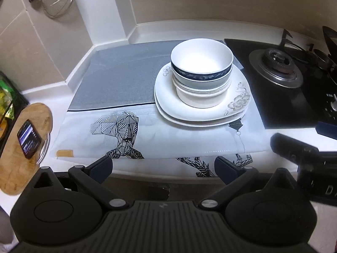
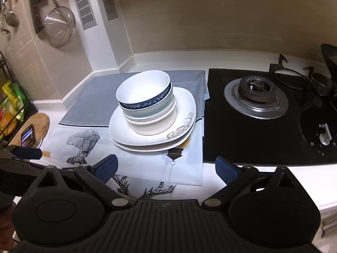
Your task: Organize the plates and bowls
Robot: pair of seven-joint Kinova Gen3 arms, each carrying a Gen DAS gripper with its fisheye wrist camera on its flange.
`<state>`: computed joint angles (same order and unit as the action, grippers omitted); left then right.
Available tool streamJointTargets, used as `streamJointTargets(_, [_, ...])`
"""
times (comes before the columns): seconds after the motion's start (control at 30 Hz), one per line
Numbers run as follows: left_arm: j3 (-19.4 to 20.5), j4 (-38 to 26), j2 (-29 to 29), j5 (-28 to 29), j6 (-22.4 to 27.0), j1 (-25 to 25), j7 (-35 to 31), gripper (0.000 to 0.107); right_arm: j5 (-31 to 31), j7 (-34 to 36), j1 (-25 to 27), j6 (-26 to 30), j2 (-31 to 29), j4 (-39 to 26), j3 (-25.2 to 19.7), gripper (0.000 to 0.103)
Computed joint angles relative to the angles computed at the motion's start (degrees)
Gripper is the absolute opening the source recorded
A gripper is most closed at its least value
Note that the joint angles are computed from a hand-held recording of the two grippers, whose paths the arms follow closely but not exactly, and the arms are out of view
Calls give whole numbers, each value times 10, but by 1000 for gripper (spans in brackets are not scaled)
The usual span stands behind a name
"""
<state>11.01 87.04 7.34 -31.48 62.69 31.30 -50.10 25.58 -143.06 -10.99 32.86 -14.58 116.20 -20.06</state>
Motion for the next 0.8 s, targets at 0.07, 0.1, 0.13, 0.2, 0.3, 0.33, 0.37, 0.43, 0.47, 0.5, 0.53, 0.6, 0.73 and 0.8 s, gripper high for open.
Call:
streamJointTargets(0.07, [1,-4,2,2,8,4,15,103,-14,27,-10,-9,-7,8,19,102])
streamJointTargets(0.1, [2,-6,3,3,13,6,22,103,-28,48,-17,-11,-10,10,32,103])
streamJointTargets(0.13, [2,-8,4,2,17,9,29,103,-37,60,-18,-13,-13,11,36,103])
streamJointTargets(0.2, [4,-11,7,-9,27,19,47,103,-55,87,-19,-17,-17,14,46,103])
streamJointTargets(0.3, [5,-16,11,-21,40,30,66,103,-83,124,-19,-22,-21,16,59,103])
streamJointTargets(0.33, [5,-17,11,-22,42,31,69,103,-93,136,-20,-25,-22,17,63,103])
streamJointTargets(0.37, [5,-18,12,-25,44,34,74,103,-103,149,-20,-28,-23,17,67,103])
streamJointTargets(0.43, [4,-19,13,-29,48,36,77,103,-120,172,-20,-37,-23,20,75,103])
streamJointTargets(0.47, [4,-20,14,-30,49,37,79,103,-126,181,-17,-43,-24,22,76,103])
streamJointTargets(0.5, [4,-21,15,-32,52,38,80,103,-130,188,-14,-50,-25,25,76,103])
streamJointTargets(0.53, [4,-23,16,-33,54,39,80,103,-134,195,-12,-54,-26,27,75,103])
streamJointTargets(0.6, [3,-27,19,-34,58,40,78,103,-141,204,-5,-59,-24,28,72,103])
streamJointTargets(0.73, [0,-34,23,-31,58,38,67,103,-142,204,12,-65,-22,27,57,103])
streamJointTargets(0.8, [-1,-35,24,-33,55,38,62,103,-137,198,22,-65,-21,26,48,103])
